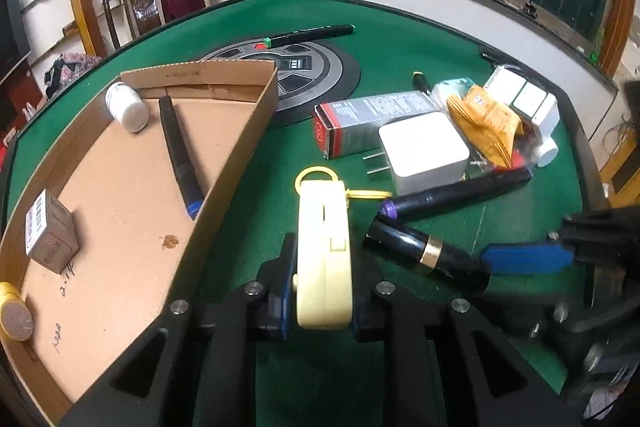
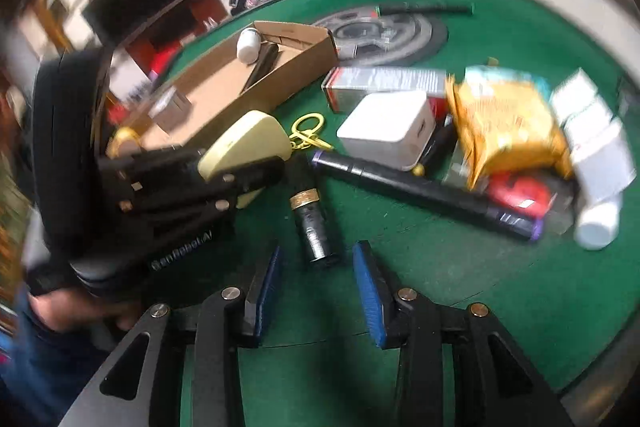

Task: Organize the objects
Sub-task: 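Grasp the black gold-banded tube with the right gripper while the left holds the soap box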

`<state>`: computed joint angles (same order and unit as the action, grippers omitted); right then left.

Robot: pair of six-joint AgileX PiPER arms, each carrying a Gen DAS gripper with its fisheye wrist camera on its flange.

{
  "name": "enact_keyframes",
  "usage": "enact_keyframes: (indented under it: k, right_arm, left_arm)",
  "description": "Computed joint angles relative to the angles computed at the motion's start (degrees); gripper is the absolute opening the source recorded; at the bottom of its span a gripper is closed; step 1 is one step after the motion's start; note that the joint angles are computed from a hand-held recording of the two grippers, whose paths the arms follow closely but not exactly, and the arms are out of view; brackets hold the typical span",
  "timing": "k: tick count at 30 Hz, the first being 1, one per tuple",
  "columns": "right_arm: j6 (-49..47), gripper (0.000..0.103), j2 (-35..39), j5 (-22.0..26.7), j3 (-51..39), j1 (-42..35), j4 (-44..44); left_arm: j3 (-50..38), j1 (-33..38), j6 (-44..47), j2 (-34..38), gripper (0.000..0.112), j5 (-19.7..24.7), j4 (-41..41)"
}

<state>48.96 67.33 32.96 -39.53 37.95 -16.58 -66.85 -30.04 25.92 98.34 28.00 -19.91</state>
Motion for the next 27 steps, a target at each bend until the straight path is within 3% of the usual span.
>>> enact_keyframes:
  k: [4, 6, 7, 8, 11, 14, 17, 21, 27]
  right_arm:
    - [12.4, 0.041, 4.7, 5.7, -4.0, 6.2, -15.0]
    - [12.9, 0.04, 6.8, 4.5, -4.7, 5.3, -16.4]
    - [10.9, 0.027, 8.3, 4.1, -5.4, 4.3, -14.3]
    - [10.5, 0.02, 8.9, 2.7, -4.9, 3.6, -13.0]
    - [16.8, 0.019, 8.0, 3.7, -3.6, 6.2, -17.1]
    - [23.3, 0.019, 3.1, -2.5, 1.8, 5.3, -18.0]
    - [32.2, 0.019, -1.9, -4.1, 5.3, 6.5, -25.6]
    - [28.5, 0.019, -2.5, -6.8, 5.9, 3.7, -21.7]
    - [34.2, 0.019, -3.7, -5.6, 6.3, 5.2, -26.0]
  left_arm:
    - [-0.2, 0.6, 0.8, 0.3, 0.02, -0.3, -1.1]
    - [0.0, 0.9, 1.4, 0.4, 0.02, -1.0, -2.0]
    - [0.0, 1.1, 2.1, 0.5, 0.02, -0.9, -2.6]
    - [0.1, 1.2, 2.6, 0.5, 0.02, -0.8, -3.4]
    - [-0.1, 1.1, 2.6, 0.6, 0.019, -0.8, -3.1]
    - [-0.3, 1.2, 3.8, 0.5, 0.019, -0.5, -4.4]
    - [0.2, 1.9, 6.2, -0.7, 0.019, -0.8, -7.5]
    - [0.6, 1.7, 6.7, -1.4, 0.019, -1.3, -8.2]
    - [1.2, 2.4, 10.8, -2.5, 0.019, -1.7, -13.4]
